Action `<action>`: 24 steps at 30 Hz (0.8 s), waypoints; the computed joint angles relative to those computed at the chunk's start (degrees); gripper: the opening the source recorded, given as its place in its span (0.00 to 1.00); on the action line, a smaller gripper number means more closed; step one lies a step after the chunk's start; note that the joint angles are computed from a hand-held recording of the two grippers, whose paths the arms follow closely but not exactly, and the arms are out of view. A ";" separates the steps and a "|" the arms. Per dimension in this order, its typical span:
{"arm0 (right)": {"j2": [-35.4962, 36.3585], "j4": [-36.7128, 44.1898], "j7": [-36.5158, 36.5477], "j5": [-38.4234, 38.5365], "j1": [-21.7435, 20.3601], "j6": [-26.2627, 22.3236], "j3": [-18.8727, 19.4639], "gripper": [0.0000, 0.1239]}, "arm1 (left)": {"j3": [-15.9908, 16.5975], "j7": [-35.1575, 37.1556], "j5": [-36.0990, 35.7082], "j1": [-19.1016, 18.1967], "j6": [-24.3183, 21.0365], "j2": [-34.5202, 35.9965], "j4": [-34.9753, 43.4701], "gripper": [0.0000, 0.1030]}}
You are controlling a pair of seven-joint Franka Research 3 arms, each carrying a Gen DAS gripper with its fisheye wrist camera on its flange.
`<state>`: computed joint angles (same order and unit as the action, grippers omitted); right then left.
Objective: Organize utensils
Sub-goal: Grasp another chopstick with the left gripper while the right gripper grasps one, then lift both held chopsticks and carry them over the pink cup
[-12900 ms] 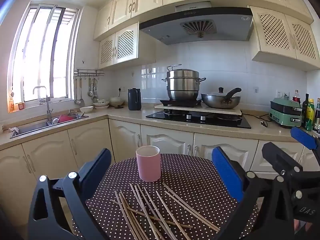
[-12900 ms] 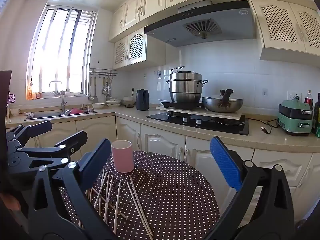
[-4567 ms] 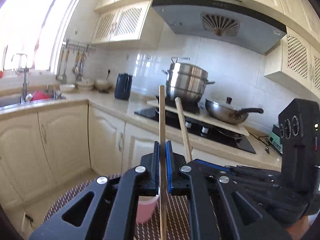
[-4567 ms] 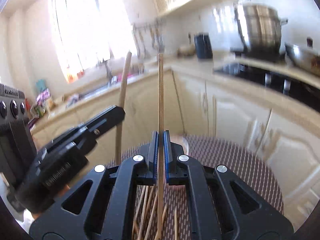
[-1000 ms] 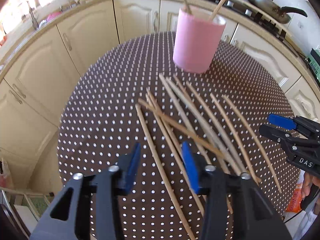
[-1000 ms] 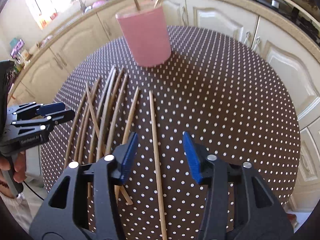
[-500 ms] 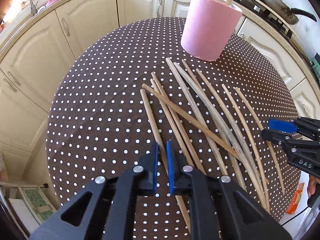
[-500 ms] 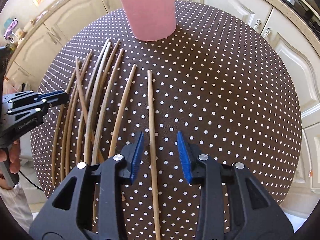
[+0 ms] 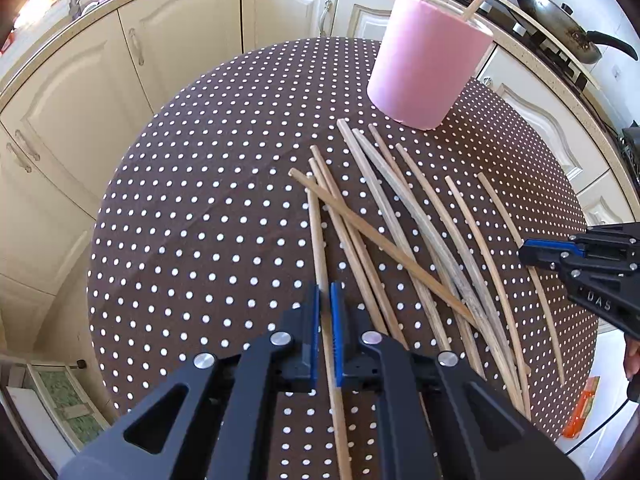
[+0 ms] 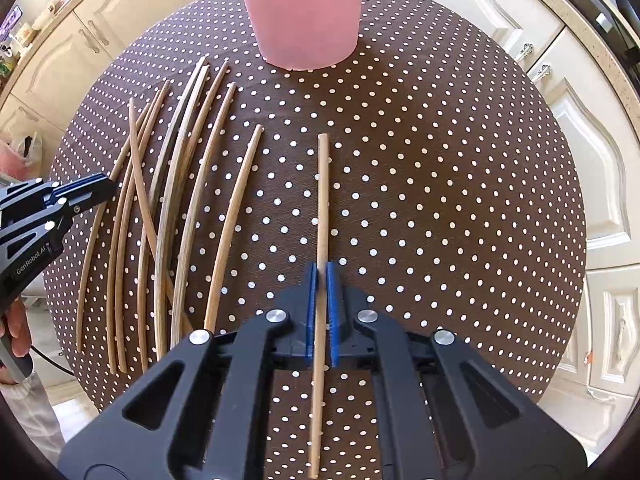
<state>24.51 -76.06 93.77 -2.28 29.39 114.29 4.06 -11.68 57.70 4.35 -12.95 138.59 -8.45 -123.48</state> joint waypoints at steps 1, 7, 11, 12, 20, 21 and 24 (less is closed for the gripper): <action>0.01 -0.18 0.07 0.27 -0.09 0.65 0.05 0.05 | 0.02 -0.08 -0.04 0.00 -0.13 -0.24 -0.19 0.05; -3.28 -5.61 0.27 2.08 -1.31 6.07 0.28 0.04 | 0.51 -2.19 0.34 0.67 -0.64 -3.28 -2.77 0.05; -6.47 -10.24 -0.79 4.68 -2.80 10.65 0.84 0.04 | 0.72 -3.97 0.95 1.13 -0.16 -5.57 -4.10 0.05; -7.28 -11.35 -1.30 5.70 -3.25 12.02 1.08 0.04 | 0.79 -4.18 0.90 1.08 0.69 -6.19 -4.48 0.05; -13.90 -20.03 -4.62 13.55 -5.90 24.60 2.36 0.04 | -0.62 -4.85 4.83 0.28 9.36 -6.32 -2.03 0.05; -14.86 -21.10 -5.37 14.60 -6.26 25.73 2.42 0.04 | -0.74 -4.72 5.14 0.06 10.28 -5.77 -1.13 0.05; -17.84 -23.96 -9.43 19.17 -7.72 28.84 2.63 0.04 | -1.44 -4.99 6.98 -0.27 13.47 -4.00 1.52 0.05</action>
